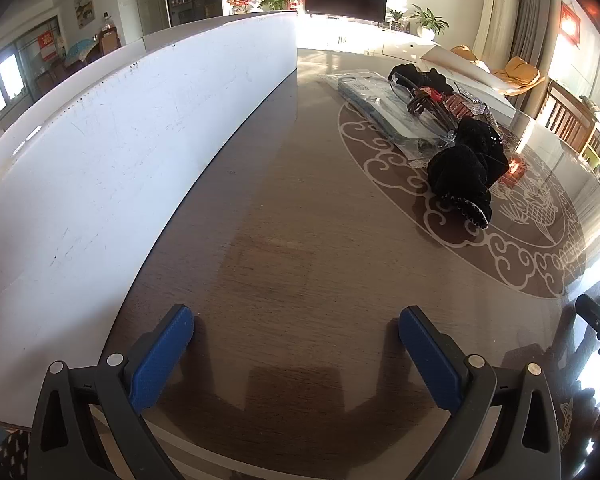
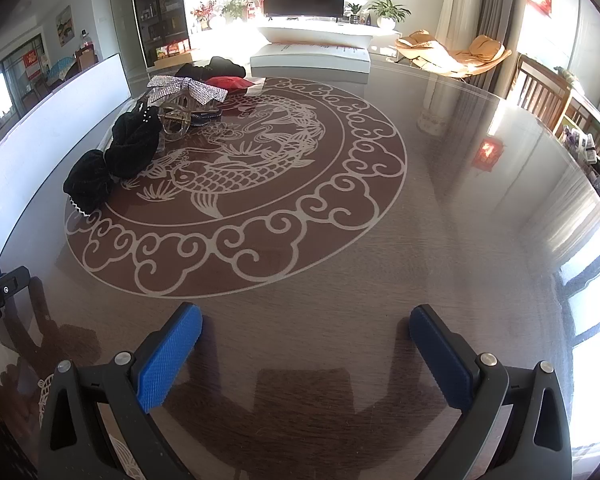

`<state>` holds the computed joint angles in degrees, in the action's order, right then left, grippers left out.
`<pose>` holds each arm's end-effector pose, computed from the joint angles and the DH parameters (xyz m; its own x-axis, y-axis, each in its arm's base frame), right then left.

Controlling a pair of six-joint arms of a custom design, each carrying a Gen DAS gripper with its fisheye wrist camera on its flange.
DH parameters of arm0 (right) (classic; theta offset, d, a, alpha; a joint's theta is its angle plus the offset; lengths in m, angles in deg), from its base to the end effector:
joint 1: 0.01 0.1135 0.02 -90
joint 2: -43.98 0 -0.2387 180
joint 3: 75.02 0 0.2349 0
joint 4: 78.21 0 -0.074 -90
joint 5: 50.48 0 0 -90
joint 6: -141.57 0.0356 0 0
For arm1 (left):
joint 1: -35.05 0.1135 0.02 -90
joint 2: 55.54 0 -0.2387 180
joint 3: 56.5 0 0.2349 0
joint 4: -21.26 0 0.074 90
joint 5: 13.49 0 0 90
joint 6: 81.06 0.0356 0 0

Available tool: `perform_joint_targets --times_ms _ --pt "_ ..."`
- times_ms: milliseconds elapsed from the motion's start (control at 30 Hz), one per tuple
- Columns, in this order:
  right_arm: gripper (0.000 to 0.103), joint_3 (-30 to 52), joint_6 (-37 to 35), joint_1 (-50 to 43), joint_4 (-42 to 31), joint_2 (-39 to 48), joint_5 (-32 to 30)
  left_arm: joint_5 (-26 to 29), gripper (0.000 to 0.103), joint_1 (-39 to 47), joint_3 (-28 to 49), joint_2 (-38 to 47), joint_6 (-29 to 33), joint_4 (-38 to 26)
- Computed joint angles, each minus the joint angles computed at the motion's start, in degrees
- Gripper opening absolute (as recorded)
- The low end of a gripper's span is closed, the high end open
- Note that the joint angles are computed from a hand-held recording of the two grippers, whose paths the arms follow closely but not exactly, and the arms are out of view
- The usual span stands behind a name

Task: Organize objects
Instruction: 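Close the right tool on the black fabric hat, then lift the black hat with right tool while left tool moves to the rhinestone bow clip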

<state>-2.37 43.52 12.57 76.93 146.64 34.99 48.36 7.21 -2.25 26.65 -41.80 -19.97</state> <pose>0.3300 0.0765 0.1394 -0.7537 -0.3112 -0.5788 -0.3707 0.9286 -0.0166 0.2135 -0.0938 0.1414 -0.7270 -0.3881 -0.5665 -0.4732 0.8809 0.0037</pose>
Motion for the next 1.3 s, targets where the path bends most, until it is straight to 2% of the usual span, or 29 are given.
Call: perform_joint_targets --times_ms 33,100,200,300,367,500,533,567,600,633,667,700,900,1000,1067,1133,1233,1300 --pt "0.103 1.4 0.2 0.2 -1.8 0.4 0.3 0.0 0.103 0.0 0.0 0.0 0.0 0.0" --pt "0.103 8.9 1.7 1.3 -10.3 4.1 1.4 0.0 0.103 0.0 0.0 0.0 -0.1 0.0" --pt "0.102 17.9 4.7 2.3 -16.7 7.9 -7.0 -0.4 0.103 -0.3 0.0 0.1 -0.5 -0.1" --pt "0.102 27.3 9.8 6.2 -18.5 12.4 -11.0 -0.5 0.103 -0.2 0.1 0.2 -0.6 -0.1" --pt "0.102 34.8 12.6 9.8 -19.2 16.6 -10.6 -0.5 0.103 -0.2 0.1 0.2 -0.6 0.0" --pt "0.102 54.5 17.3 16.2 -26.9 30.1 -7.2 -0.5 0.103 -0.2 0.1 0.3 -0.6 0.0" --pt "0.102 57.3 17.6 17.4 -28.2 32.2 -6.0 -0.5 0.103 -0.2 0.1 0.3 -0.6 0.0" --pt "0.093 58.3 17.4 18.6 -28.5 33.3 -4.5 -0.5 0.103 -0.2 0.1 0.2 -0.6 0.0" --pt "0.064 57.7 16.2 19.3 -28.2 33.4 -3.7 -0.4 0.103 -0.2 0.1 0.2 -0.5 0.0" --pt "0.057 55.1 14.7 19.8 -26.7 32.2 -3.0 -0.4 0.103 -0.1 0.2 0.3 -0.4 0.0" --pt "0.055 49.6 13.7 20.0 -23.2 29.0 -2.5 -0.4 0.103 -0.1 0.2 0.3 -0.4 0.0" --pt "0.046 44.4 12.7 19.8 -20.4 25.8 -2.5 -0.4 0.103 -0.1 0.2 0.3 -0.5 0.0" --pt "0.046 18.4 4.0 12.2 -13.5 8.5 -2.9 -0.4 0.103 0.0 0.4 0.5 -0.4 0.1" --pt "0.046 11.6 1.1 6.8 -12.5 2.9 -1.8 -0.4 0.103 0.0 0.4 0.5 -0.4 0.1" --pt "0.050 10.8 -1.7 5.1 -13.0 1.1 0.3 -0.4 0.103 0.1 0.4 0.5 -0.4 0.1" --pt "0.073 11.2 -4.5 4.5 -12.2 -0.3 0.0 -0.4 0.103 0.1 0.4 0.5 -0.3 0.1" --pt "0.075 17.8 -7.2 5.4 -12.5 1.3 -3.0 -0.4 0.103 0.1 0.4 0.5 -0.3 0.2" --pt "0.075 25.9 -9.5 7.6 -14.0 6.0 -3.9 -0.4 0.103 0.2 0.3 0.5 -0.2 0.2"
